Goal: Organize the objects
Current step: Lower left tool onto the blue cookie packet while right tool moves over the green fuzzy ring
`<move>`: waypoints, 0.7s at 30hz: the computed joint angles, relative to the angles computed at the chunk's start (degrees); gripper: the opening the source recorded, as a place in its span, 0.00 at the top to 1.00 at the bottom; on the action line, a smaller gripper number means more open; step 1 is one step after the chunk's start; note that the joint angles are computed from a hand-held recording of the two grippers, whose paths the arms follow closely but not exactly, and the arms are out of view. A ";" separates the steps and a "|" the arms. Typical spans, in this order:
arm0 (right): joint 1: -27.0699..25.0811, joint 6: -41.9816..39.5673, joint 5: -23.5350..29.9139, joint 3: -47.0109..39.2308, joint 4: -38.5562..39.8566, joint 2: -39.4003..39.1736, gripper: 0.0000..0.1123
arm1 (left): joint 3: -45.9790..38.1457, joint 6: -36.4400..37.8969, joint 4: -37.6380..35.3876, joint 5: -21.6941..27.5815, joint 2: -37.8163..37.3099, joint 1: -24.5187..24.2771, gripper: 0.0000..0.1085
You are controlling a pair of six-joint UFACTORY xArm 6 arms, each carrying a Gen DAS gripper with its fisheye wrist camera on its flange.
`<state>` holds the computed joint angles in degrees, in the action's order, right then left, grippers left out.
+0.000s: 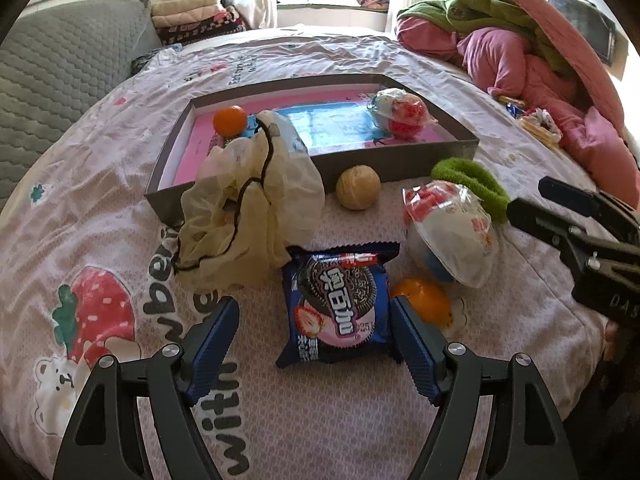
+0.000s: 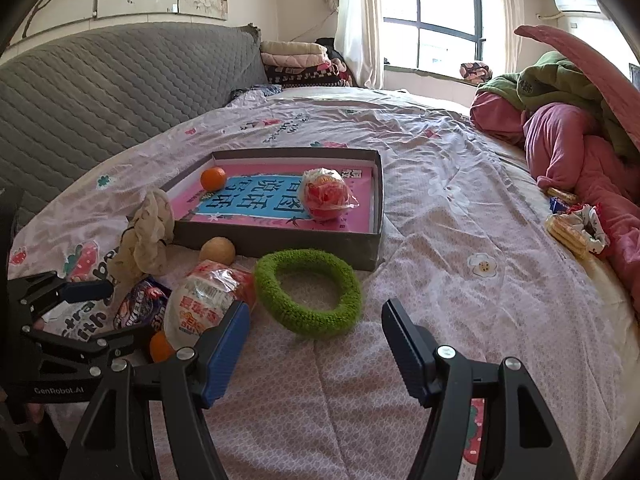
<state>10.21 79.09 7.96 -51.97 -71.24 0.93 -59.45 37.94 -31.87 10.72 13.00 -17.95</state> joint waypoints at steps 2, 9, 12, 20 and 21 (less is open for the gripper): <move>0.17 -1.88 0.23 -0.16 1.54 0.45 0.40 | -0.56 -1.84 1.75 -0.36 0.62 0.03 0.28; 1.13 -8.10 2.30 -1.68 5.54 2.60 0.40 | -2.96 -5.36 4.00 0.51 2.52 0.54 0.28; 1.77 -9.03 4.27 -2.77 5.38 3.62 0.40 | -3.66 -5.97 4.33 0.98 3.13 0.77 0.28; 3.80 -10.47 10.52 -7.11 1.76 7.29 0.55 | -5.38 -3.45 0.47 3.39 4.22 1.24 0.28; 3.91 -10.59 10.56 -7.35 1.50 7.53 0.61 | -5.47 -2.92 -0.25 3.67 4.23 1.28 0.28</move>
<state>14.12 68.50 18.52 -59.32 -69.75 8.46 -64.92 35.01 -32.13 14.40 17.23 -16.67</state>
